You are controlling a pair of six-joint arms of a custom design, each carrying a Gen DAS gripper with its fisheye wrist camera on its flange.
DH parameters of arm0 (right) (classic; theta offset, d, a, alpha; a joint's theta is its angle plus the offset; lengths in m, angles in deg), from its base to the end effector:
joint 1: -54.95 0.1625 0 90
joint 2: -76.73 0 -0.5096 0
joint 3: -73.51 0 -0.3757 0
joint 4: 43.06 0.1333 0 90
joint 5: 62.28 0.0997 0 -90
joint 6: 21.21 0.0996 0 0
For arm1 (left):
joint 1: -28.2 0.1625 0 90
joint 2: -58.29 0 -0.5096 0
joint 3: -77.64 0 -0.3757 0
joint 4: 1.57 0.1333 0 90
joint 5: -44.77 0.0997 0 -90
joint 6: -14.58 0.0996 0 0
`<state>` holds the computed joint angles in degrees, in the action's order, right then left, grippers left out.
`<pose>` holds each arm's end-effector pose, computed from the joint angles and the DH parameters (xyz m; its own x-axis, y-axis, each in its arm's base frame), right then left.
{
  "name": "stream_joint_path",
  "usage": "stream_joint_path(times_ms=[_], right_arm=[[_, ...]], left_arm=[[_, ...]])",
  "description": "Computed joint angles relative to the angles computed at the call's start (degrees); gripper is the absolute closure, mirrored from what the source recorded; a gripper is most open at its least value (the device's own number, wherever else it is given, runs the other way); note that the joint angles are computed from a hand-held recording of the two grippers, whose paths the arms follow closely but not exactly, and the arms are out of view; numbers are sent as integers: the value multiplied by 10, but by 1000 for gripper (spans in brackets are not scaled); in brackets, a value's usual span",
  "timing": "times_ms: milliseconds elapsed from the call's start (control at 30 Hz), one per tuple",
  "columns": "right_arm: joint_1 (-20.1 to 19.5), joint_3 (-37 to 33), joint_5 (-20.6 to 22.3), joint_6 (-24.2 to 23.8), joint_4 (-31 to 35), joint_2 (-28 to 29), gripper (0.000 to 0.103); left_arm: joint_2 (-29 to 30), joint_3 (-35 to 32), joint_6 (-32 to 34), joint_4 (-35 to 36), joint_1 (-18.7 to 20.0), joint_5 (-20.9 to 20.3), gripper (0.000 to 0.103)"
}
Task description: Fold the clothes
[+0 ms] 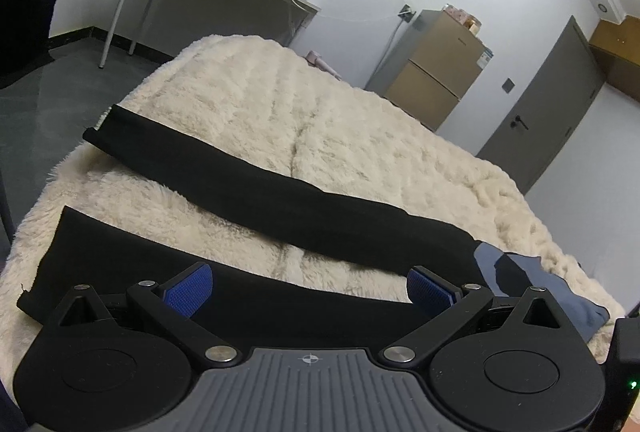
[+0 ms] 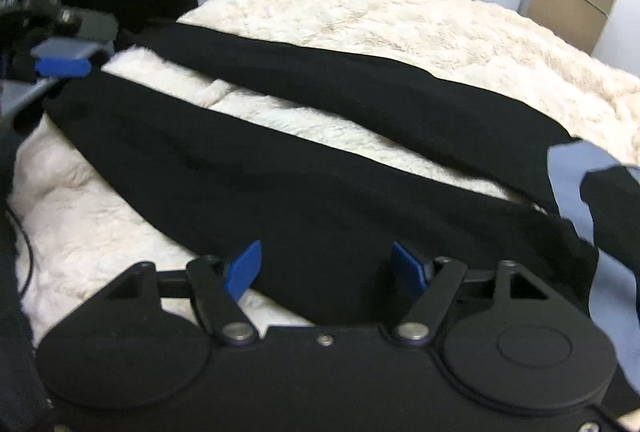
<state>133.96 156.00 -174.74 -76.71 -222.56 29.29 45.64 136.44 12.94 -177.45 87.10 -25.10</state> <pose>-0.0562 -0.7889 0.3497 -0.5716 -0.1978 0.7963 -0.6360 0.7199 -0.2778 -0.3183 -0.8520 -0.0050 -0.9286 0.2777 -0.2463 0.3708 0.6667 -0.6465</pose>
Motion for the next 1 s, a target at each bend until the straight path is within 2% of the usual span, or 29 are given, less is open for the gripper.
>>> stream_joint_path(times_ms=[100, 167, 233, 267, 300, 333, 433, 567, 633, 667, 733, 767, 800, 867, 933, 1000], right_arm=[[5, 0, 0, -51, -12, 9, 22], [7, 8, 9, -113, -33, 17, 22], [10, 9, 8, -147, -43, 29, 22], [12, 5, 7, -139, -38, 38, 23], [14, 1, 7, -121, -22, 41, 29], [16, -7, 11, -78, 17, 43, 33], [27, -2, 51, -47, 74, 47, 35], [27, 18, 140, -38, 38, 40, 35], [24, 14, 154, -25, -8, 45, 36], [22, 6, 147, -17, -43, 53, 39], [20, -17, 125, -11, -97, 73, 61], [21, -40, 98, -18, -135, 95, 84], [20, -58, 82, -15, -150, 113, 93], [20, -66, 83, -7, -126, 125, 93], [21, -49, 102, -45, -133, 136, 94], [26, -28, 131, -87, -150, 147, 102]], left_arm=[[0, -1, -13, -10, 3, -2, 0], [-2, 8, -21, -38, 5, -10, 0], [-10, 28, -36, -90, 11, -36, 0], [-13, 35, -45, -110, 14, -45, 0], [-16, 41, -51, -124, 16, -51, 0], [-22, 52, -63, -155, 21, -61, 0], [-33, 66, -60, -192, 27, -49, 0], [-50, 79, -48, -211, 35, -31, 0], [-53, 78, -44, -205, 35, -17, 0], [-53, 77, -42, -201, 35, -10, 0], [-53, 66, -46, -165, 35, -6, 0], [-53, 59, -47, -141, 35, -5, 0], [-52, 55, -47, -132, 35, 0, 0], [-46, 45, -49, -117, 32, 19, 0], [-49, 52, -64, -131, 36, 10, 0], [-52, 62, -82, -158, 42, -2, 0]])
